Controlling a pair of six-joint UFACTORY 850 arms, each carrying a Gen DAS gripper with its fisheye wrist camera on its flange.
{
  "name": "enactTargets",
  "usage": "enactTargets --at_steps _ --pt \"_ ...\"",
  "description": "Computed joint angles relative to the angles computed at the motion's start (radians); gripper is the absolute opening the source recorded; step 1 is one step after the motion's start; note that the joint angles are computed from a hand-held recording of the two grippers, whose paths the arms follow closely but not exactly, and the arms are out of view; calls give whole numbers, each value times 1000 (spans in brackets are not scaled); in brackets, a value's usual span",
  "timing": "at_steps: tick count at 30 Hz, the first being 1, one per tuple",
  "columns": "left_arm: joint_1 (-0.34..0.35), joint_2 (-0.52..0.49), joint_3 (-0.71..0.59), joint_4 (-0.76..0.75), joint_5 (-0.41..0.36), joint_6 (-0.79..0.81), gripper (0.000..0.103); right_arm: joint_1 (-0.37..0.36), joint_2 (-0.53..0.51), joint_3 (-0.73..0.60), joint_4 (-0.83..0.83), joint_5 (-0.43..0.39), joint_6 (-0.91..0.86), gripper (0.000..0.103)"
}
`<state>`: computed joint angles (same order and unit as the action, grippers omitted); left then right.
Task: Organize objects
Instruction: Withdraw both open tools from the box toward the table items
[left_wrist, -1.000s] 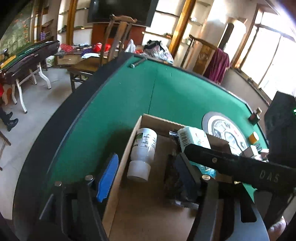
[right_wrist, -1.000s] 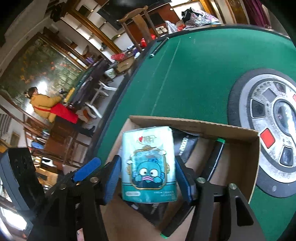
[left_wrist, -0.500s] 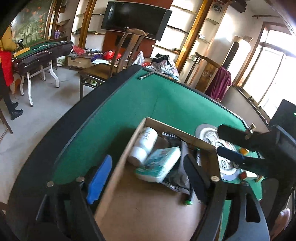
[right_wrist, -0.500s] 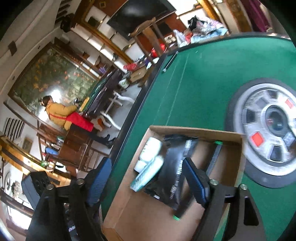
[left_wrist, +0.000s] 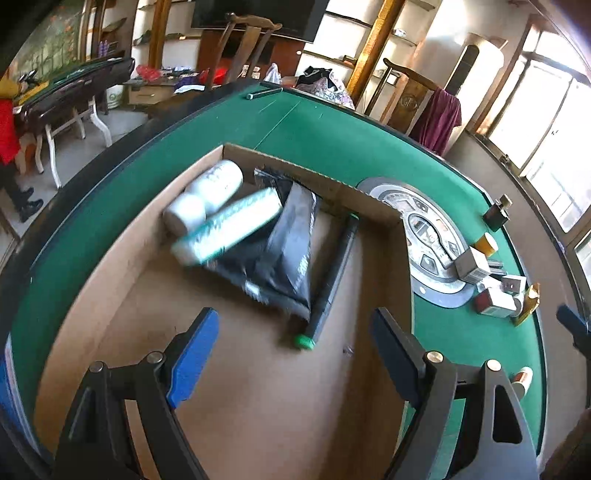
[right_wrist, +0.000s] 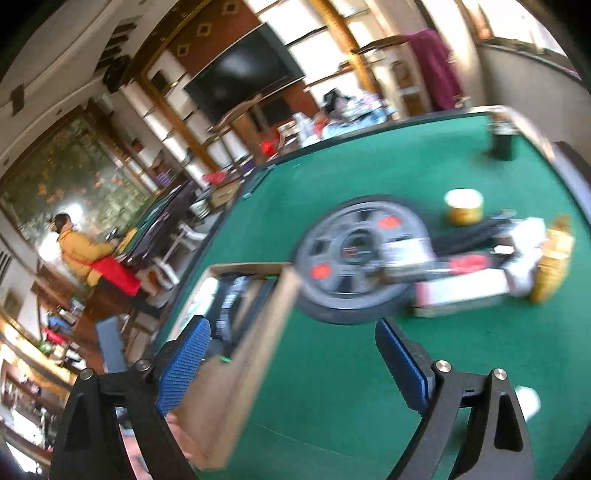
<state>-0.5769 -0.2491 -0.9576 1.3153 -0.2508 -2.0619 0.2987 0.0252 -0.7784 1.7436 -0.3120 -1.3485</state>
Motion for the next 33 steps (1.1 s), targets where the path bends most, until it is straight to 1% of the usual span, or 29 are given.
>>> enactTargets --at_steps 3,4,5,6,7,8,10,12,14,17,20,21,22,23,25,27,28,29,30,31,33 --pt "-26 -5 -3 -84 1 102 83 -91 59 62 -2 -27 -8 96" --pt "-30 3 3 -64 15 82 83 -123 75 82 -4 -29 -9 96" --pt "-38 12 8 -2 22 22 83 -141 82 92 -7 -24 -6 96" --pt "-49 21 9 54 18 -23 83 -169 89 103 -7 -22 -6 96" --pt "-63 25 -1 79 4 -27 83 -196 89 112 -1 -20 -6 96" --pt "-77 25 -16 82 -7 -3 83 -214 85 119 17 -21 -16 96" --pt "-96 17 -53 76 -3 63 84 -257 71 128 45 -38 -35 96" --pt "-114 -5 -98 4 -2 179 84 -284 47 131 76 -44 -62 96" --pt "-126 -36 -146 -92 6 295 84 -290 18 125 96 -53 -79 96" --pt "-130 -77 -198 -205 20 398 84 -291 -43 85 48 -97 -47 96" --pt "-133 -100 -219 -301 48 470 84 -281 -121 4 11 -191 -46 96" --pt "-134 -102 -218 -305 54 468 84 -278 -144 -20 -12 -212 -38 96" --pt "-136 -103 -217 -315 57 475 84 -268 -188 -72 -66 -236 -4 96" --pt "-137 -101 -213 -318 56 480 84 -259 -213 -101 -87 -238 7 96" --pt "-137 -91 -201 -283 51 443 84 -228 -273 -179 -158 -199 50 96" --pt "-129 -79 -189 -258 52 415 84 -206 -325 -237 -244 -166 121 96" --pt "-123 -73 -184 -248 51 401 84 -193 -361 -272 -320 -154 185 96" --pt "-116 -68 -182 -249 51 397 84 -186 -376 -284 -355 -146 209 96" --pt "-109 -66 -182 -252 54 394 84 -175 -373 -284 -359 -117 195 96" --pt "-99 -63 -179 -255 61 391 84 -169 -376 -289 -405 -122 223 97" --pt "-83 -65 -181 -266 77 391 84 -176 -378 -294 -467 -195 266 97"
